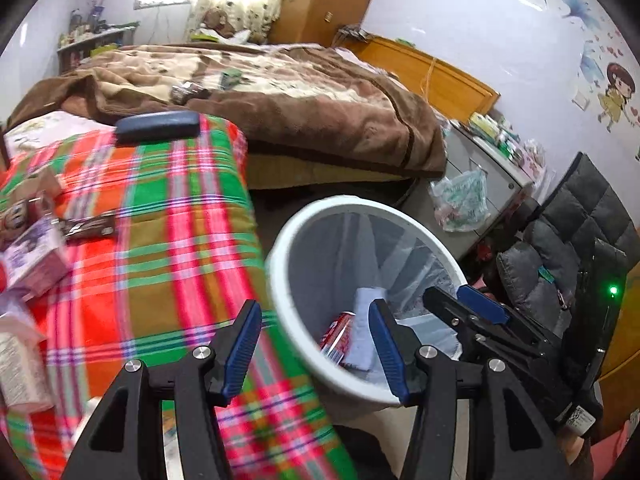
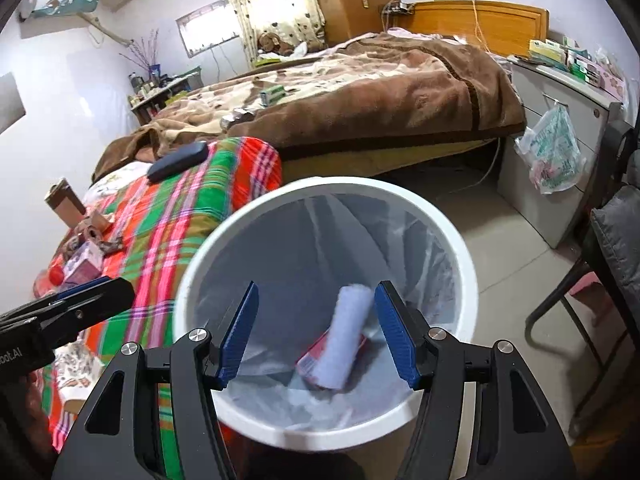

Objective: Collect trash
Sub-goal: 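Return to the table and grasp the patterned paper cup with the right tool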

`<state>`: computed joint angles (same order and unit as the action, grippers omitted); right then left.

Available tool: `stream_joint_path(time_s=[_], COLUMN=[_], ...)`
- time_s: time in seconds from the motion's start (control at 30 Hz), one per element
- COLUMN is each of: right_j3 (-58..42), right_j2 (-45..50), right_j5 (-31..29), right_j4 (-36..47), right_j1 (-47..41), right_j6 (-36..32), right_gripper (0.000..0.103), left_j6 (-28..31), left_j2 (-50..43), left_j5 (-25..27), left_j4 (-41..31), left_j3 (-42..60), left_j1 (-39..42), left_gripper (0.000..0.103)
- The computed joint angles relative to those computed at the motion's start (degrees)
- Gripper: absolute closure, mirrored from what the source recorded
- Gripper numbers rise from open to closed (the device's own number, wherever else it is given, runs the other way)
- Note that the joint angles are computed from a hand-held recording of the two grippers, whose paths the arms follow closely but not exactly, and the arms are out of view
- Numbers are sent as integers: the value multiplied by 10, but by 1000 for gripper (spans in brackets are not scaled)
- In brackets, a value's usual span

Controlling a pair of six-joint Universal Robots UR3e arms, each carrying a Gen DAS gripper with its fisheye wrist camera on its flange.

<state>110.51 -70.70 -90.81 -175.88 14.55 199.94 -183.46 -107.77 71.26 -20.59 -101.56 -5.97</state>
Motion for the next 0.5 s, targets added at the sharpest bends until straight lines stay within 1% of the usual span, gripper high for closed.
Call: stream_joint_path(time_s=[0.17,0.3,0.43,0.5], right_j3=[-18,-39,-62,-82], right_j2=[9,23,40,54], right_j5=[2,5,10,15], right_j4=[-11,-14,-13,-5], right_j1=[34,61,91,108], right_j6=[-1,-3,-6,-10], right_gripper=[41,41,41,41], left_j6=[4,20,48,63], left_j2=[87,169,251,287], left_j5=[-17,-21,-42,-41], left_j4=[29,47,37,25], left_j3=[-104,-190,-260,-285], left_j1=[58,112,180,210], left_gripper=[47,42,42,42])
